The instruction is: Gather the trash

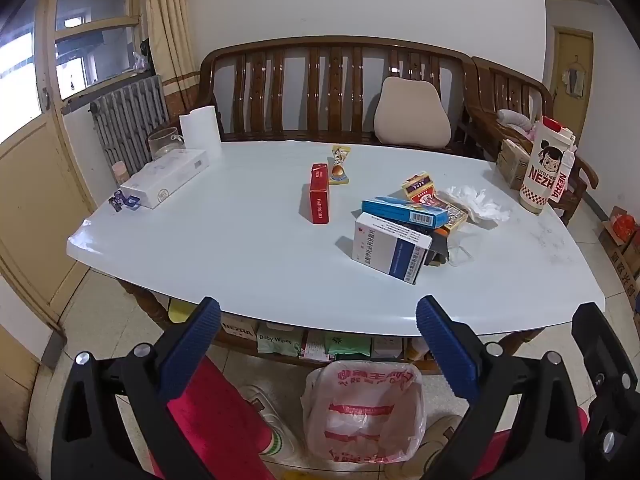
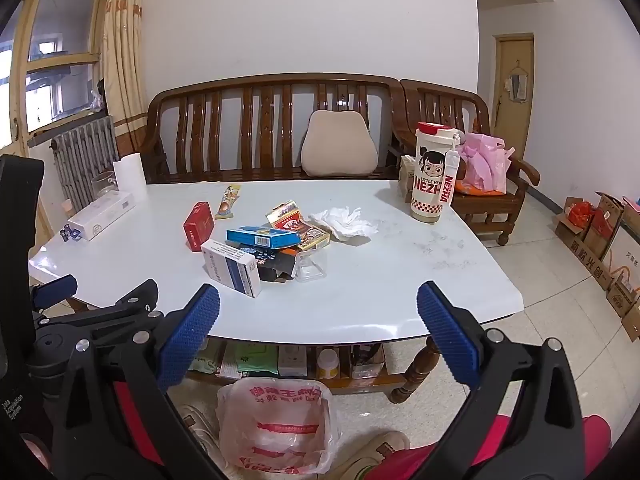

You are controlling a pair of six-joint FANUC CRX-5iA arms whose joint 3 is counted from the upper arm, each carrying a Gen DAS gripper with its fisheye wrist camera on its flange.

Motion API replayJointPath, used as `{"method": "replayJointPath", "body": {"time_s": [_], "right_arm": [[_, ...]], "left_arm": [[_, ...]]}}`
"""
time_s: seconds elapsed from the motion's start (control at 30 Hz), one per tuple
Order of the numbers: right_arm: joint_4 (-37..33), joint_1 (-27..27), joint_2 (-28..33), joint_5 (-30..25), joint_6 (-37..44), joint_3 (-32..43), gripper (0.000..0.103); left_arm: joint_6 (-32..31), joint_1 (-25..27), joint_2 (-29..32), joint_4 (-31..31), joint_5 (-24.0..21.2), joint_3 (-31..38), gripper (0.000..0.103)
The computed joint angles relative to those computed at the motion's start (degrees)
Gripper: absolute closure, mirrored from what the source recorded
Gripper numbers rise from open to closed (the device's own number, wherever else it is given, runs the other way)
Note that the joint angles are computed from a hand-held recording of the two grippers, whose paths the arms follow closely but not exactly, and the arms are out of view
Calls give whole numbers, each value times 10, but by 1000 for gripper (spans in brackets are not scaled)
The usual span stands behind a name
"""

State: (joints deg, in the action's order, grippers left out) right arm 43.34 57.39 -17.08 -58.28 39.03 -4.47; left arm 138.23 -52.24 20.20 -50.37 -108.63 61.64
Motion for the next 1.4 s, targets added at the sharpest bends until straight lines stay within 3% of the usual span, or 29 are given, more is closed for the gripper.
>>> {"method": "replayJointPath", "body": {"time_s": [0.57, 0.8, 1.4], "right_arm": [[4, 3, 1, -6, 1, 1, 6], [1, 7, -7, -2, -2, -5, 6], [5, 8, -6, -2, -5, -6, 6]], "left_arm": [[-6, -15, 5, -35, -9, 13, 7], [19, -14, -21, -19, 21, -31, 7], [15, -12, -19, -16, 14, -26, 7]]}}
